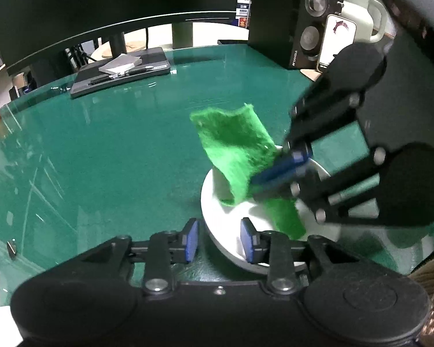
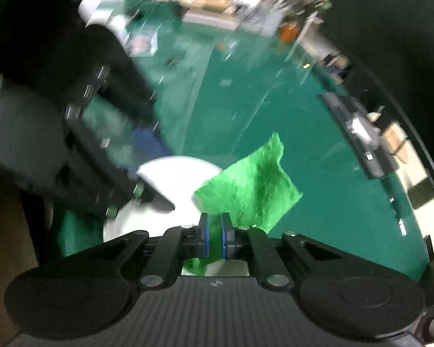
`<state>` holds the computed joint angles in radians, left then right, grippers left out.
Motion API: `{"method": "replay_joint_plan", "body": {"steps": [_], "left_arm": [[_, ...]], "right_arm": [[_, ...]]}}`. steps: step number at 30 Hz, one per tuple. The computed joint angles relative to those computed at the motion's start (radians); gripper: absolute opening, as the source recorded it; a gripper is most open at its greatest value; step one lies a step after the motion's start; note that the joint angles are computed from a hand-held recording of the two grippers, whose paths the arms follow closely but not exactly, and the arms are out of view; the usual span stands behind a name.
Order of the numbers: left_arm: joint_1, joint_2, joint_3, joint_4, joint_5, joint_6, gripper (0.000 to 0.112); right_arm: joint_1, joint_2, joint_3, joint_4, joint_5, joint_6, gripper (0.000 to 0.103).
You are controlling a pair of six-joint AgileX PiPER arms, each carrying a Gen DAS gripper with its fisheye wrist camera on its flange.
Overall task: Clean bowl
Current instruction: 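Hold the bowl with the left tool while the right tool pushes the cloth inside and wipes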
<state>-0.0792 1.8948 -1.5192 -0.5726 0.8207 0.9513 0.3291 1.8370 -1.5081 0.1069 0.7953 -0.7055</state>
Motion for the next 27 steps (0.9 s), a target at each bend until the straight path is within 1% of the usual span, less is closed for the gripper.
{"method": "replay_joint_plan", "body": {"steps": [1, 2, 3, 4, 5, 6, 7, 8, 9, 10, 12, 13, 14, 15, 17, 18, 19, 21, 22, 24, 27], "left_arm": [[0.001, 0.001, -0.001, 0.000, 0.001, -0.002, 0.035], [0.001, -0.001, 0.001, 0.000, -0.003, -0.004, 0.036], [0.002, -0.004, 0.004, 0.000, -0.008, -0.005, 0.036], [0.003, -0.005, 0.006, -0.001, -0.011, -0.006, 0.037], [0.004, -0.006, 0.005, 0.000, -0.011, -0.008, 0.039], [0.003, -0.004, 0.002, 0.003, -0.010, -0.013, 0.040], [0.003, -0.002, -0.002, 0.007, -0.009, -0.018, 0.041], [0.002, 0.000, -0.006, 0.010, -0.006, -0.022, 0.042], [0.000, 0.003, -0.010, 0.012, -0.002, -0.023, 0.042], [-0.001, 0.005, -0.011, 0.012, 0.001, -0.022, 0.043], [-0.002, 0.007, -0.013, 0.013, 0.002, -0.023, 0.043], [-0.002, 0.007, -0.014, 0.014, 0.003, -0.026, 0.044], [-0.001, 0.008, -0.014, 0.014, 0.003, -0.028, 0.044], [0.000, 0.009, -0.015, 0.013, 0.006, -0.030, 0.044], [0.004, 0.011, -0.018, 0.007, 0.014, -0.029, 0.044], [0.004, 0.011, -0.019, 0.005, 0.016, -0.027, 0.044], [0.004, 0.012, -0.020, 0.003, 0.019, -0.026, 0.042], [0.004, 0.013, -0.022, 0.003, 0.024, -0.025, 0.030], [0.000, 0.015, -0.025, 0.014, 0.020, -0.034, 0.026], [-0.005, 0.023, -0.032, 0.036, 0.021, -0.059, 0.022], [0.001, 0.041, -0.055, 0.039, 0.046, -0.083, 0.023]], "right_arm": [[-0.006, 0.024, -0.027, 0.031, 0.053, -0.033, 0.008], [-0.010, 0.023, -0.033, 0.049, 0.066, -0.045, 0.009], [-0.015, 0.028, -0.051, 0.067, 0.095, -0.049, 0.013], [-0.034, 0.026, -0.075, 0.124, 0.136, -0.087, 0.015], [-0.054, 0.025, -0.100, 0.177, 0.180, -0.119, 0.021], [-0.064, 0.016, -0.110, 0.197, 0.194, -0.140, 0.028], [-0.075, 0.007, -0.121, 0.217, 0.209, -0.160, 0.030], [-0.083, -0.031, -0.103, 0.233, 0.187, -0.198, 0.031], [-0.082, -0.048, -0.093, 0.234, 0.176, -0.213, 0.031], [-0.079, -0.076, -0.067, 0.213, 0.139, -0.249, 0.031], [-0.076, -0.070, -0.062, 0.188, 0.108, -0.257, 0.027], [-0.072, -0.043, -0.076, 0.160, 0.106, -0.243, 0.022], [-0.067, -0.016, -0.093, 0.132, 0.104, -0.228, 0.014], [-0.065, 0.011, -0.107, 0.115, 0.102, -0.222, 0.011], [-0.057, 0.060, -0.127, 0.079, 0.093, -0.203, 0.007], [-0.053, 0.074, -0.133, 0.072, 0.099, -0.193, 0.007], [-0.042, 0.084, -0.142, 0.060, 0.104, -0.172, 0.007], [-0.016, 0.104, -0.158, 0.025, 0.113, -0.138, 0.009], [-0.011, 0.120, -0.190, 0.021, 0.151, -0.137, 0.009], [-0.001, 0.154, -0.257, 0.015, 0.228, -0.135, 0.009], [-0.036, 0.205, -0.365, 0.089, 0.374, -0.138, 0.008]]}}
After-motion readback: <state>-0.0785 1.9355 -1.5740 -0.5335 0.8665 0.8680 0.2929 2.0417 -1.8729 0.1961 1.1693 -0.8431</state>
